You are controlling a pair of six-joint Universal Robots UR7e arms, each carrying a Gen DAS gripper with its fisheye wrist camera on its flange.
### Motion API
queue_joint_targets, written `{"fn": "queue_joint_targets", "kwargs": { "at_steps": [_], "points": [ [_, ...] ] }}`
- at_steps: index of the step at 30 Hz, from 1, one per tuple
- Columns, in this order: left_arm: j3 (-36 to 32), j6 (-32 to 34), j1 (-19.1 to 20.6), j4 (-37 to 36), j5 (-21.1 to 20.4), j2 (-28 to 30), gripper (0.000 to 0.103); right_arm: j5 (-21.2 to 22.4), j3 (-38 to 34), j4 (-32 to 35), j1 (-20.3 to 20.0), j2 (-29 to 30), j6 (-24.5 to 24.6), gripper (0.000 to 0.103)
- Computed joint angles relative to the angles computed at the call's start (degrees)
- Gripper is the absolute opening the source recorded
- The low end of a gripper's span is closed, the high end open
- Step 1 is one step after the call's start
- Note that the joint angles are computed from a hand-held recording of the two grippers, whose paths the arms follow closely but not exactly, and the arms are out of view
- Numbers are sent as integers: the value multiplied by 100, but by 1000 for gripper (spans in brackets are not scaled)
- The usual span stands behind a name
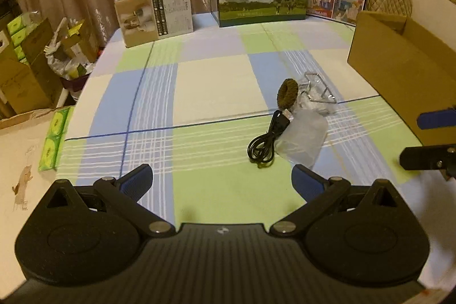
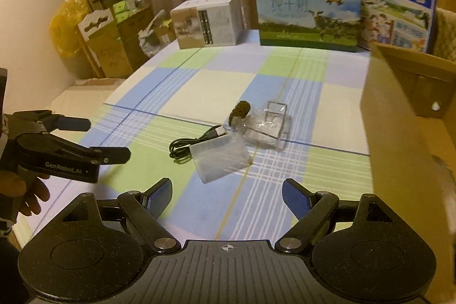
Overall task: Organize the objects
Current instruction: 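Move both open tools back over the cable and white cup on the table, then grasp the black USB cable with the left tool while the right tool grasps the translucent white cup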
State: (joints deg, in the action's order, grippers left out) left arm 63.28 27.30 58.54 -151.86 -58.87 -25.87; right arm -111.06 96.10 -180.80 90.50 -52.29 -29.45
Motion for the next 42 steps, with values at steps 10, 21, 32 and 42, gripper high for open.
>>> {"fn": "queue_joint_targets", "kwargs": {
  "at_steps": [10, 21, 32, 42],
  "points": [
    [-1215, -138, 253, 1106, -244, 576, 102, 210, -932, 675, -156, 612, -298, 82],
    [-2456, -311, 368, 1933, -313, 1160, 102, 245, -1645, 1088, -285, 1122, -944, 83],
    [-3058, -143, 460, 2382, -473, 1447, 101, 231, -2214, 1568, -324, 1456, -1037, 83],
    [-3018, 394, 449, 2559, -904, 1476, 86, -349, -1955, 1688, -189, 1193, -688, 70]
  ]
}}
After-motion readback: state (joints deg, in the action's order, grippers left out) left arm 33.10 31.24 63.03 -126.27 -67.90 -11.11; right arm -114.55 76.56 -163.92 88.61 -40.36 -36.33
